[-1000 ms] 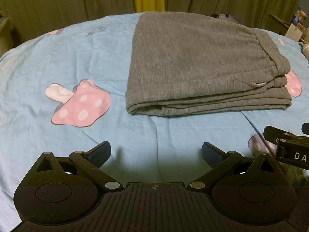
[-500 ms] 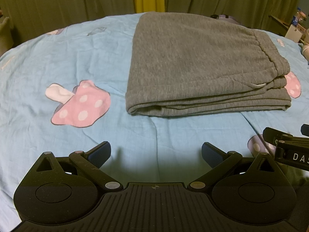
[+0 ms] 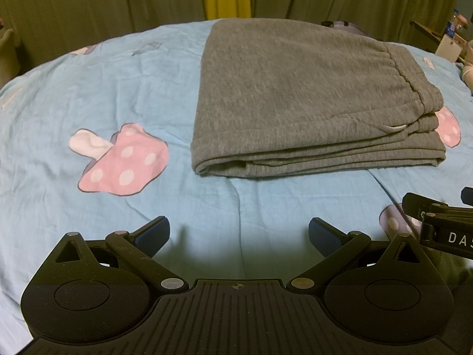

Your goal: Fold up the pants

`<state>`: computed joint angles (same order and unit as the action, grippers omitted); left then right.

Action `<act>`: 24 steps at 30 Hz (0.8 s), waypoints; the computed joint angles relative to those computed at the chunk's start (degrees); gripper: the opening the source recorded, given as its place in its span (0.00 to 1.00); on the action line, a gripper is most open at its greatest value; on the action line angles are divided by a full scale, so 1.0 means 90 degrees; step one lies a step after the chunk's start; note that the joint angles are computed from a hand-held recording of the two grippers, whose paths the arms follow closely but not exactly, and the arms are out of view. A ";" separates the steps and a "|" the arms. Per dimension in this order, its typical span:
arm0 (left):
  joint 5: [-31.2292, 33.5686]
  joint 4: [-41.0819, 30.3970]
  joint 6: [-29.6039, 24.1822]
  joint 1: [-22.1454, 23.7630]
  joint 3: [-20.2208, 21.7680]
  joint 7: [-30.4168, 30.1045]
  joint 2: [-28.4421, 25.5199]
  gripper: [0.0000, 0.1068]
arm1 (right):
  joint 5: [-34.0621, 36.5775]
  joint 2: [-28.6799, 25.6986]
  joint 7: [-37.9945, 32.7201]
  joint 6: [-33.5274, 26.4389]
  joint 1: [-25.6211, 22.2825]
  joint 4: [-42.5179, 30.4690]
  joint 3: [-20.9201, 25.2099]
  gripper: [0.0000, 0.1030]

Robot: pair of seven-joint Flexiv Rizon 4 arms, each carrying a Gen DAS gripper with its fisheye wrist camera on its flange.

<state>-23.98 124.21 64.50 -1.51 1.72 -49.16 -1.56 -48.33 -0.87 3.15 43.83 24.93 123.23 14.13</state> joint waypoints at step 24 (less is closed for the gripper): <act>-0.0059 0.0040 0.0014 -0.0026 -0.0007 0.0200 0.0016 0.96 | 0.0054 -0.0027 -0.0074 -0.0006 0.0008 -0.0009 -0.0005 0.96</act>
<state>-24.51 124.58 64.62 -1.74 1.66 -47.36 -1.41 -47.84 -1.11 2.48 43.78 25.00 123.15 14.08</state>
